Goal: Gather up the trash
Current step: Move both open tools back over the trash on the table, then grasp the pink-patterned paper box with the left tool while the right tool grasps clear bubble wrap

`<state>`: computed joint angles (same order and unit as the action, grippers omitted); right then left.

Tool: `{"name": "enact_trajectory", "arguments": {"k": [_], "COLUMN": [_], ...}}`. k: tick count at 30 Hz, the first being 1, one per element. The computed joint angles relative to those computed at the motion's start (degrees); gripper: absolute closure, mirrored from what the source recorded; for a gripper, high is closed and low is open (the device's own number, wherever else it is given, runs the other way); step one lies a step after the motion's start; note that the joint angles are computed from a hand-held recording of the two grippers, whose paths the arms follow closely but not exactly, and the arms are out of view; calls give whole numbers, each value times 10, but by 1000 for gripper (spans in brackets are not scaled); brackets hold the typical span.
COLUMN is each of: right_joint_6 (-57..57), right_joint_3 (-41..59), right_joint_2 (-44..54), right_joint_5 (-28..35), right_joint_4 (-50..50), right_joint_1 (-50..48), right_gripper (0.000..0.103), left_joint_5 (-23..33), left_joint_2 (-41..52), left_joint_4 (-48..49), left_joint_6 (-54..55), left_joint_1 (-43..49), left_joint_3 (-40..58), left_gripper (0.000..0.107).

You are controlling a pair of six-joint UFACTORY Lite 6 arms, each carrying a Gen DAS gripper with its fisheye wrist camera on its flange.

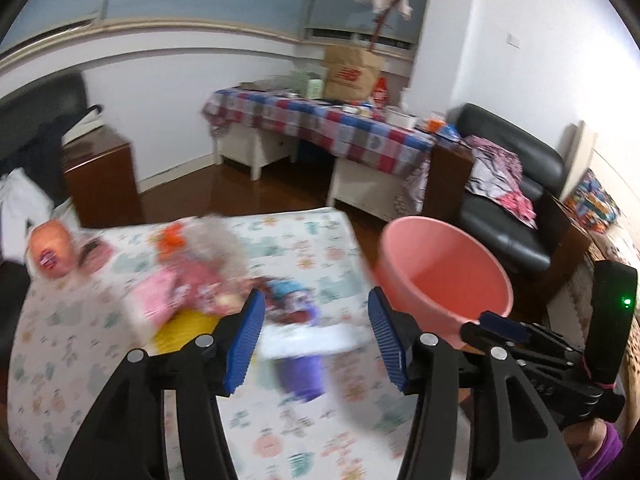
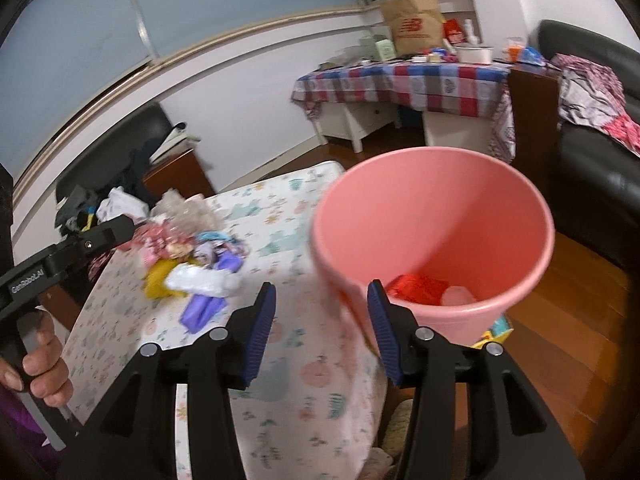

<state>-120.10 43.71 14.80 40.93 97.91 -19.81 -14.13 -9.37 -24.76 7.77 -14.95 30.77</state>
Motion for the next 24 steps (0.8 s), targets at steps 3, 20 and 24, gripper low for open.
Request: {"name": "enact_trajectory", "arguments": {"k": [3,20,24], "right_joint_6": [-4,-9,-15], "right_joint_3": [-15,-46,-46], "right_joint_2": [-11,-24,-26], "right_joint_5": [-10,-55,-59], "right_joint_4": [7,37,48], "right_joint_1": [30,148,164], "right_gripper": [55,55,55], "left_joint_5": [3,-64,-71], "left_joint_2": [-41,50,131], "left_joint_4": [105,507,507], "left_joint_6": [-92,-426,-434], "left_joint_1": [58,324,323], "left_joint_3": [-50,-63,-3], "left_gripper": [54,54,56]}}
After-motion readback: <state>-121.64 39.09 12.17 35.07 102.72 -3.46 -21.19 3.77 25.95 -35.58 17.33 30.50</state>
